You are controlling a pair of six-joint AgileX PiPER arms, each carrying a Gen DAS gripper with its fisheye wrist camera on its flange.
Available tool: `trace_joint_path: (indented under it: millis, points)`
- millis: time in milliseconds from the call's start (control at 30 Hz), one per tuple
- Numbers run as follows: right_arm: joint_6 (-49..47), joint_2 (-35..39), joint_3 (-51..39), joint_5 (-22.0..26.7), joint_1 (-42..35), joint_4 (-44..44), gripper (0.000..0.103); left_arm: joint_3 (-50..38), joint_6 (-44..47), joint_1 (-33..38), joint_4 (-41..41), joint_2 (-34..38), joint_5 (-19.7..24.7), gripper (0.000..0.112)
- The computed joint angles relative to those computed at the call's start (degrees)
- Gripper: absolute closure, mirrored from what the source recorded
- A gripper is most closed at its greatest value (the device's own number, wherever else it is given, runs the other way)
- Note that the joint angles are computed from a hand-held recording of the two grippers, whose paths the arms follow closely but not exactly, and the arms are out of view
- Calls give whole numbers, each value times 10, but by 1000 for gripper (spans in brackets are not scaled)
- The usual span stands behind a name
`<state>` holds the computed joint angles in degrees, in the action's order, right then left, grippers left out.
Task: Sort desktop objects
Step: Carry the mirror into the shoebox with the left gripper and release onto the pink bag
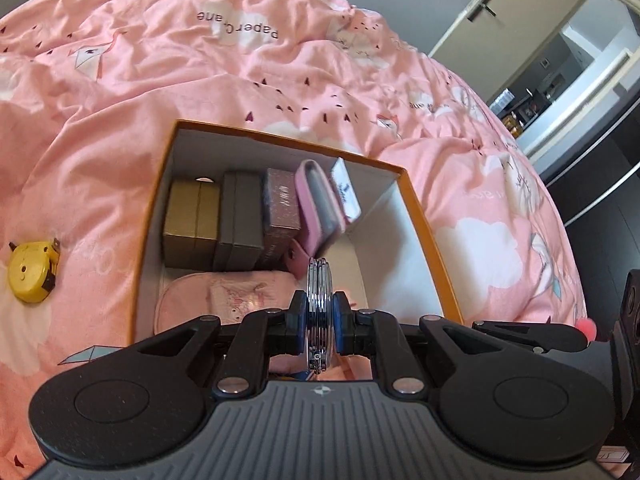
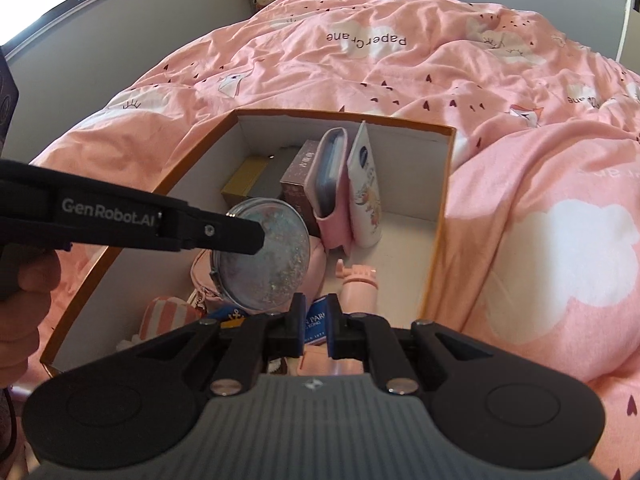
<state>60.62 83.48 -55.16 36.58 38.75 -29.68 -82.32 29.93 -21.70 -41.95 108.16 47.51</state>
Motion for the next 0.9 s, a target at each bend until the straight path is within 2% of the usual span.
trace_joint_path:
  millis: [233, 367, 567, 700, 767, 900]
  points:
    - [-83, 63, -60, -25, -11, 41, 90, -32, -36, 26, 12, 36, 15, 98]
    - [-152, 85, -75, -50, -29, 113, 90, -43, -37, 26, 4, 57, 26, 97]
    - [-147, 98, -83, -49, -34, 122, 87, -53, -44, 16, 35, 57, 26, 97]
    - [-141, 103, -87, -45, -32, 119, 86, -43, -35, 9, 67, 35, 10, 92]
    - [-141, 107, -88, -47, -32, 121, 86, -39, -32, 11, 70, 27, 6, 85]
    - [-140, 110, -87, -53, -33, 127, 85, -27, -19, 20, 68, 8, -2, 84]
